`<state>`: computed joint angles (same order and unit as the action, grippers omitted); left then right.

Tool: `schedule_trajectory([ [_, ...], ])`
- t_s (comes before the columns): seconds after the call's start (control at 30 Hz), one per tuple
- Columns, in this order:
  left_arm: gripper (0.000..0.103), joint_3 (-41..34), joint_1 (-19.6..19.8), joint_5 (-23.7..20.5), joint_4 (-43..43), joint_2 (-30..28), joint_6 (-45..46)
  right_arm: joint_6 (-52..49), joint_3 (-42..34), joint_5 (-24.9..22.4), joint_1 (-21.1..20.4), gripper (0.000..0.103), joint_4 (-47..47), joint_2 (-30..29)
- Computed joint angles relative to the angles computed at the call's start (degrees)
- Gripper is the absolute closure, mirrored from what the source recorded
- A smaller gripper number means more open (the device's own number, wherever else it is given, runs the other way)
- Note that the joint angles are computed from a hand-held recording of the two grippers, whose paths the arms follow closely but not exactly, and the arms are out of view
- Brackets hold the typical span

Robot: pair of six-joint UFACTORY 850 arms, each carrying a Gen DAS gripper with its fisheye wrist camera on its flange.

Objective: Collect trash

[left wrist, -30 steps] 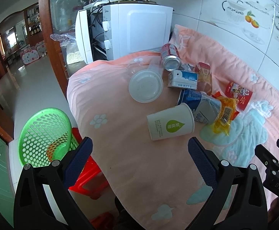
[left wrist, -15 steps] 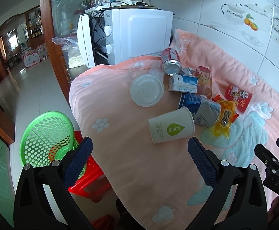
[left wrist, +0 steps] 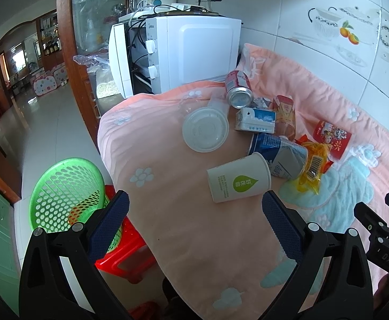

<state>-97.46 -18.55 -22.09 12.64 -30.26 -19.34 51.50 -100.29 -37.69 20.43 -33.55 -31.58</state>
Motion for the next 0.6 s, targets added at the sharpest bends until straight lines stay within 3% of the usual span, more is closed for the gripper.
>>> schedule_trajectory([
  [0.6, 0.005, -0.12, 0.15, 0.34, 2.01, -0.03, -2.47, -0.81, -0.91, -0.35, 0.01, 0.006, 0.46, -0.53],
])
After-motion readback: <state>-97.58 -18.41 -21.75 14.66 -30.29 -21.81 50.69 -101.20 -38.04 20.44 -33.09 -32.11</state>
